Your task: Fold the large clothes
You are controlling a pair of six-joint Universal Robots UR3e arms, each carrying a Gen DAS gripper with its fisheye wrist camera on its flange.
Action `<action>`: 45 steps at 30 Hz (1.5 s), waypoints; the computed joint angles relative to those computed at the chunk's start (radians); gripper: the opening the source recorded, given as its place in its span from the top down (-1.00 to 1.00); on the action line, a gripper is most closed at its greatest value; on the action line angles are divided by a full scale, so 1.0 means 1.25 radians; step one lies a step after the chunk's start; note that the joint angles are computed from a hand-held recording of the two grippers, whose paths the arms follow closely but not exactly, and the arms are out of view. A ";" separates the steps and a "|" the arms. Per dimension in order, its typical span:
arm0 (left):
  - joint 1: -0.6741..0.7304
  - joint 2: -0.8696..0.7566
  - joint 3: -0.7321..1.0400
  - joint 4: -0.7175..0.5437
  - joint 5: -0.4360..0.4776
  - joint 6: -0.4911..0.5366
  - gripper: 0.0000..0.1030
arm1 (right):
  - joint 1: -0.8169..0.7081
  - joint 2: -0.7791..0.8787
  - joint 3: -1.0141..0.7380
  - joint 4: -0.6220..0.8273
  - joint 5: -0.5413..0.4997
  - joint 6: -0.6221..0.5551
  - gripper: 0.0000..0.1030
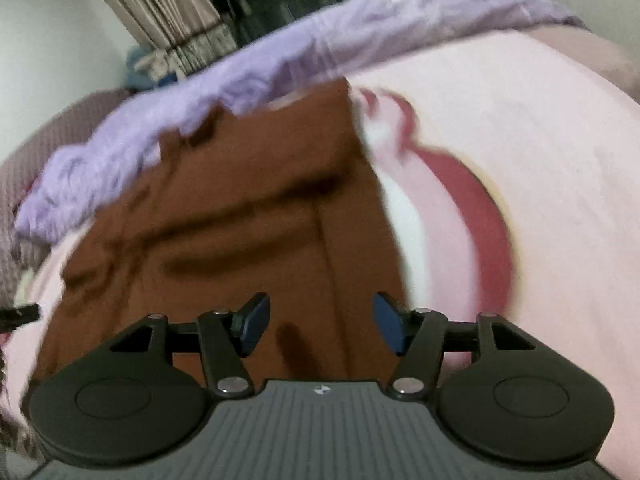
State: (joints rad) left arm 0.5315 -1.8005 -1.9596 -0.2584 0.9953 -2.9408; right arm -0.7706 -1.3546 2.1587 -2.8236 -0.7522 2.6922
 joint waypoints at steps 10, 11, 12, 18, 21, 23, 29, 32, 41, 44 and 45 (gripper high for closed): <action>0.274 0.202 -0.240 -0.264 -0.168 0.160 -0.46 | -0.213 -0.169 0.158 0.314 0.105 -0.260 -0.39; 0.283 0.199 -0.239 -0.300 -0.180 0.177 -0.47 | -0.218 -0.171 0.150 0.347 0.109 -0.275 -0.39; 0.295 0.212 -0.266 -0.285 -0.197 0.190 -0.48 | -0.225 -0.177 0.145 0.386 0.113 -0.295 -0.39; 0.345 0.267 -0.240 -0.573 -0.249 0.362 -0.48 | -0.257 -0.206 0.129 0.586 0.129 -0.415 -0.41; 0.358 0.270 -0.239 -0.651 -0.279 0.400 -0.48 | -0.269 -0.215 0.122 0.668 0.138 -0.463 -0.41; 0.361 0.268 -0.252 -0.644 -0.293 0.405 -0.48 | -0.272 -0.208 0.108 0.721 0.147 -0.488 -0.42; 0.302 0.164 -0.254 -0.406 -0.321 0.260 -0.45 | -0.226 -0.167 0.096 0.660 0.160 -0.424 -0.51; 0.272 0.177 -0.230 -0.426 -0.284 0.263 -0.25 | -0.229 -0.181 0.082 0.742 0.159 -0.474 -0.48; 0.296 0.183 -0.260 -0.409 -0.276 0.187 0.65 | -0.266 -0.162 0.091 0.774 0.174 -0.454 0.37; 0.286 0.213 -0.282 -0.356 -0.303 0.147 0.73 | -0.271 -0.175 0.079 0.818 0.203 -0.467 0.59; 0.288 0.229 -0.288 -0.343 -0.322 0.140 0.73 | -0.279 -0.181 0.066 0.863 0.222 -0.489 0.66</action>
